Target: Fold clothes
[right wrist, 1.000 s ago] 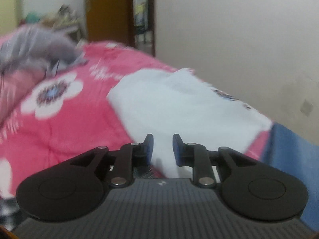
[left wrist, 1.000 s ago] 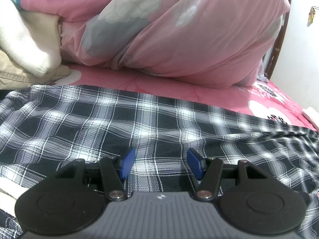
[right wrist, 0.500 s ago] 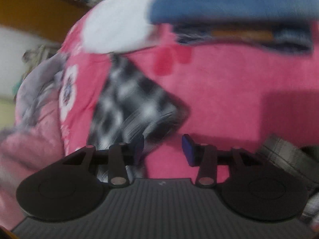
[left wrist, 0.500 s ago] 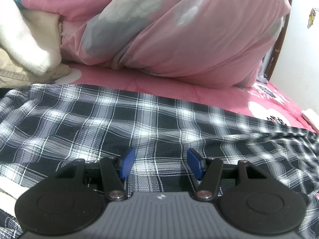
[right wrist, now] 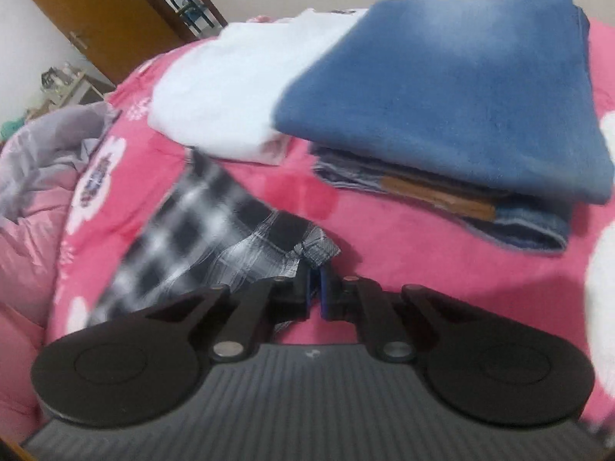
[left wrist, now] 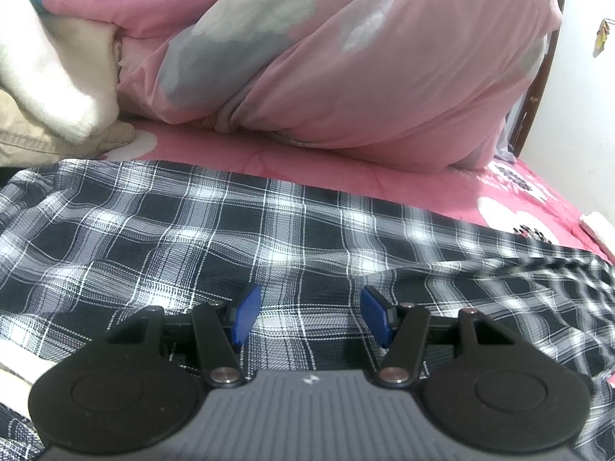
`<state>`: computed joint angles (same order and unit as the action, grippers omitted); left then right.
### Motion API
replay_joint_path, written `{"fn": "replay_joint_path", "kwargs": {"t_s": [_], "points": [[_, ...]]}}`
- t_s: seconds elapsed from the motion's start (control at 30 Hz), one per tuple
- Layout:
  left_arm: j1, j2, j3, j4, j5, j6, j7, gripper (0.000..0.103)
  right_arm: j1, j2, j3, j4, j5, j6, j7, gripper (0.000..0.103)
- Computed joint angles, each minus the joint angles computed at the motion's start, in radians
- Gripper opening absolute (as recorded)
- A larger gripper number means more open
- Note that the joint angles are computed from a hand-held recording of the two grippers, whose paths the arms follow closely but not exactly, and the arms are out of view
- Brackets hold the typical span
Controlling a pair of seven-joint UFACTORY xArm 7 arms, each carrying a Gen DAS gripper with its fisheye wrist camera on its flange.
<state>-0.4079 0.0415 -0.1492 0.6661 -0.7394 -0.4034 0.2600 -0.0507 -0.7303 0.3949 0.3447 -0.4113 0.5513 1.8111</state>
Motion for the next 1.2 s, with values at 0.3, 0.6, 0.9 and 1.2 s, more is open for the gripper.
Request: {"fn": "replay_joint_path", "kwargs": {"t_s": [0.3, 0.6, 0.9, 1.2], "points": [[-0.010, 0.000, -0.004, 0.003, -0.034, -0.004, 0.024, 0.059, 0.060, -0.018, 0.042, 0.123, -0.085, 0.407, -0.141, 0.014], [-0.020, 0.004, -0.006, 0.011, -0.069, -0.008, 0.057, 0.059, 0.037, 0.194, -0.021, 0.220, -0.213, -0.023, -0.224, 0.014], [-0.034, 0.008, -0.005, 0.024, -0.124, -0.008, 0.116, 0.059, 0.023, 0.736, -0.174, 0.584, -0.303, -0.077, -0.345, 0.001], [-0.029, 0.005, -0.005, 0.020, -0.113, -0.007, 0.108, 0.060, 0.111, 0.796, -0.324, 0.683, -0.443, -0.050, -0.184, 0.005]]}}
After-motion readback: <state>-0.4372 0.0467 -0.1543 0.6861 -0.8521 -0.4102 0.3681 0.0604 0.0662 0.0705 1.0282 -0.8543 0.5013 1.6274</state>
